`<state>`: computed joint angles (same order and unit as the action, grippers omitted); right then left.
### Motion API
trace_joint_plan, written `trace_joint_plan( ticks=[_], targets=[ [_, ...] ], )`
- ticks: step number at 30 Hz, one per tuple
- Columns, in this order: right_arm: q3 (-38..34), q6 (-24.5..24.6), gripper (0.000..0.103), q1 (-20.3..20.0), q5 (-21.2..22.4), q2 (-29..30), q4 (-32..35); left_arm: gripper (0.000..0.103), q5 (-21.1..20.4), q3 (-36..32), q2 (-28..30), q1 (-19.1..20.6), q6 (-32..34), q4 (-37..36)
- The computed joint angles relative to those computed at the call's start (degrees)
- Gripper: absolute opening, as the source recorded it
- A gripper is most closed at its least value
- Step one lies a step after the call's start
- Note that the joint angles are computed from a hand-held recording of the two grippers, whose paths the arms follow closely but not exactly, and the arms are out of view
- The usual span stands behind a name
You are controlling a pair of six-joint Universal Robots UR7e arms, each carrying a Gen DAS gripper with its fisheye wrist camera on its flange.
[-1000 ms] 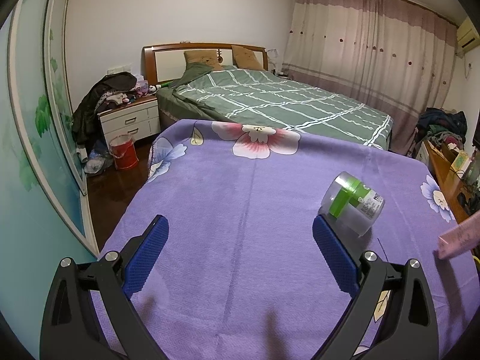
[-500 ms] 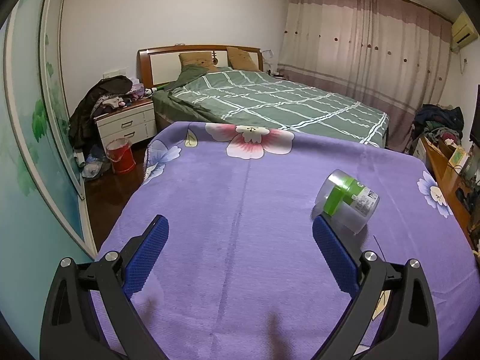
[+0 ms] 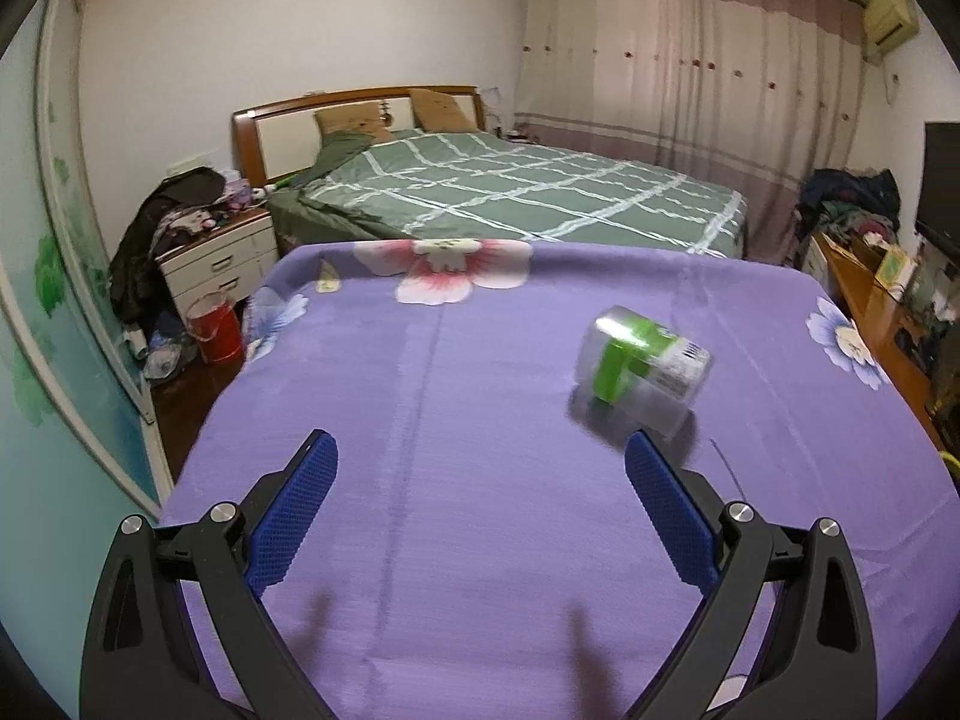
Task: Collect trash
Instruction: 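Carry the pink carton into the bin and open the right tool, then grasp the green-capped clear bottle with the left tool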
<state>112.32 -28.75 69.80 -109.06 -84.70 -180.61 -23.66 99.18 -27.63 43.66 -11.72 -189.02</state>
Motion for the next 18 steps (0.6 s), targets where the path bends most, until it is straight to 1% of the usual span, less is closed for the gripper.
trace_joint_plan(
  ticks=[3,5,9,11,15,18],
  targets=[
    [0.3,-2.6,0.063,1.7,1.1,1.6,0.7,0.096,-3.1,-0.7,-0.5,0.1,-1.7,4.3],
    [0.3,-3.8,0.064,2.8,1.1,3.0,0.6,0.096,-4.5,-1.3,-0.6,0.2,-1.9,6.1],
    [-1.0,-4.0,0.064,3.8,0.6,5.8,2.2,0.098,-8.3,-4.6,0.0,0.5,0.6,10.2],
    [-1.5,-4.8,0.064,4.6,0.2,7.1,1.7,0.098,-9.9,-6.3,0.3,1.0,1.4,12.0],
    [-3.8,-5.4,0.064,5.4,-0.5,10.2,1.5,0.098,-13.4,-11.3,1.6,2.3,4.6,16.6],
    [-5.6,-4.7,0.064,5.4,-1.0,12.2,2.3,0.098,-15.2,-15.6,3.2,3.5,7.2,20.0]
  ],
)
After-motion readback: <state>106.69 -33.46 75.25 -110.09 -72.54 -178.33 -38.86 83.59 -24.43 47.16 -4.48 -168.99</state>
